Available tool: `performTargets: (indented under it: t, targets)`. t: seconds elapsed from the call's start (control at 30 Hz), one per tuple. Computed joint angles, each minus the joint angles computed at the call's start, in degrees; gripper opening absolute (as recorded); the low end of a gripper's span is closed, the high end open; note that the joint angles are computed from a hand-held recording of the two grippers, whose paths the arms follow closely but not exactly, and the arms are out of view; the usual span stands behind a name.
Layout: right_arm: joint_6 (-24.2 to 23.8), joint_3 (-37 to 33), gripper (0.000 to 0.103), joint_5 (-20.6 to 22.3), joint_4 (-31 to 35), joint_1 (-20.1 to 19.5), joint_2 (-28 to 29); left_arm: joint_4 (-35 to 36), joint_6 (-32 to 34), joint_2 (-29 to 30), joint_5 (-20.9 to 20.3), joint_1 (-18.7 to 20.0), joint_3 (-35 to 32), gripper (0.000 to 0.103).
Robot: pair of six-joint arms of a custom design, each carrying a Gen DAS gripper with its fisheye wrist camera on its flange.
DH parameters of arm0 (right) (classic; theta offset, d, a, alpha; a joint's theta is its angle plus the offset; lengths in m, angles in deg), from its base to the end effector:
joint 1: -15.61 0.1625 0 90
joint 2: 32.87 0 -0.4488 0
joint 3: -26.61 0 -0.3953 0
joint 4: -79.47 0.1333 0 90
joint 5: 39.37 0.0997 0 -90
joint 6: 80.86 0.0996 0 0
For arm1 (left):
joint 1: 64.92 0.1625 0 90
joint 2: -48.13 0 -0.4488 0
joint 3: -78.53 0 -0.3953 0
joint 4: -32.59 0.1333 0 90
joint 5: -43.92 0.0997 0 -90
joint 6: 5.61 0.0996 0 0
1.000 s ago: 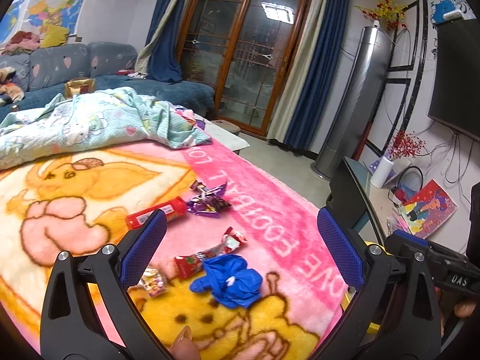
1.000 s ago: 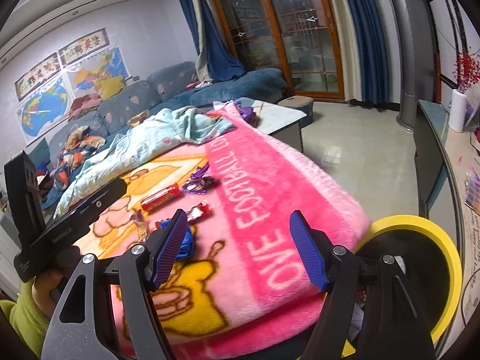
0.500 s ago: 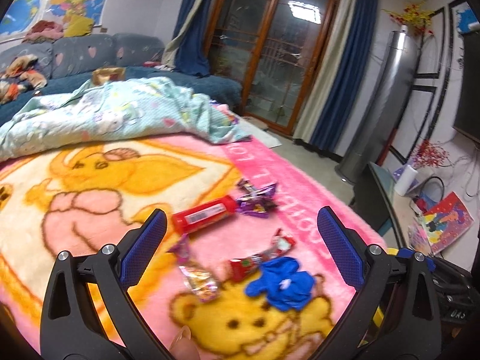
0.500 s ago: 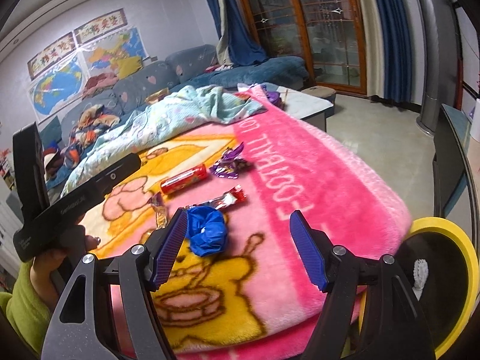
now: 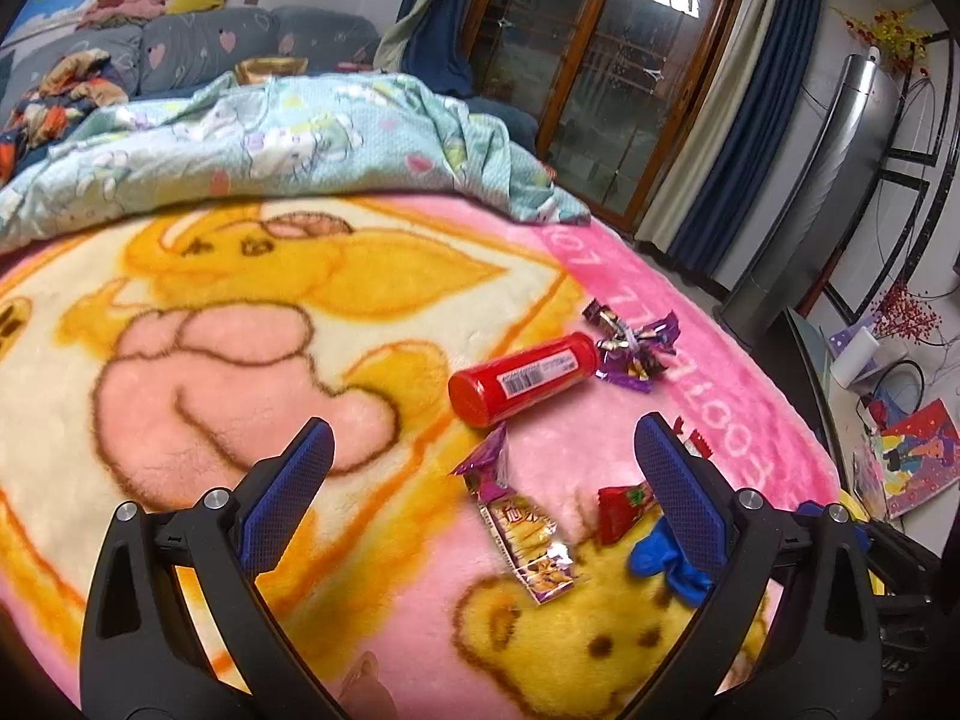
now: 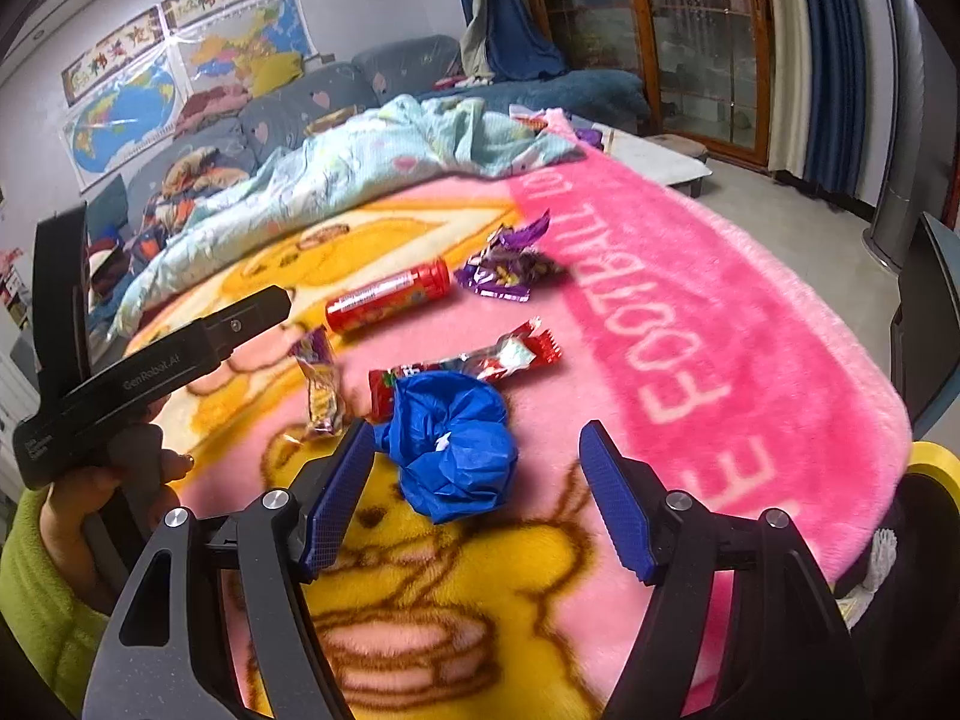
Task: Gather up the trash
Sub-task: 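Grasp the purple snack wrapper with the left tool while the right tool grasps the blue plastic bag, then lift the wrapper and blue bag and carry them over the yellow bin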
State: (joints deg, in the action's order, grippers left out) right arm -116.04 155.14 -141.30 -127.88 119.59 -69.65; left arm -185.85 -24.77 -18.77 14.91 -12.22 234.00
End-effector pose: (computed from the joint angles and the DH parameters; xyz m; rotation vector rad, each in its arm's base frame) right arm 0.2252 -0.4380 -0.0087 1.1050 -2.5756 0.5718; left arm -0.0025 -0.3670 0.2070 -0.1157 2.2164 -1.2982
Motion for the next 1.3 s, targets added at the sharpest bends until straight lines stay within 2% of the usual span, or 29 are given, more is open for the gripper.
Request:
performTargets:
  t: [0.27,0.43,0.6,0.7,0.8,1.0,1.13,1.3]
  targets:
    - [-0.07,-2.79,0.068,-0.96,2.64,0.39,2.55,4.43,-0.99,-0.48,-5.76,4.80,-2.27,0.081]
    - [1.51,-3.94,0.068,-0.50,4.36,-0.11,3.65,6.83,-2.00,-1.14,-8.31,6.36,-2.82,0.058]
    - [1.44,-3.49,0.044,-0.12,5.65,-1.09,3.67,9.13,-2.34,-1.40,-9.41,6.81,-3.31,0.051]
    - [0.32,-2.87,0.034,-0.09,5.30,-1.30,3.49,9.32,-2.20,-1.15,-9.55,6.70,-3.40,0.042]
    - [0.05,-2.24,0.029,0.36,5.61,-1.68,2.84,10.34,-2.31,-1.19,-9.86,6.81,-3.63,0.033]
    - [-0.55,-0.58,0.024,1.15,5.19,-2.32,1.96,11.84,-2.61,-1.45,-10.93,7.33,-3.97,0.026]
    - [-0.74,0.38,0.023,1.55,5.29,-2.51,1.30,12.15,-2.42,-1.29,-11.19,6.81,-3.80,0.017]
    - [-0.68,1.29,0.022,1.86,5.29,-2.52,0.80,11.94,-2.64,-1.24,-11.00,5.82,-3.23,0.015]
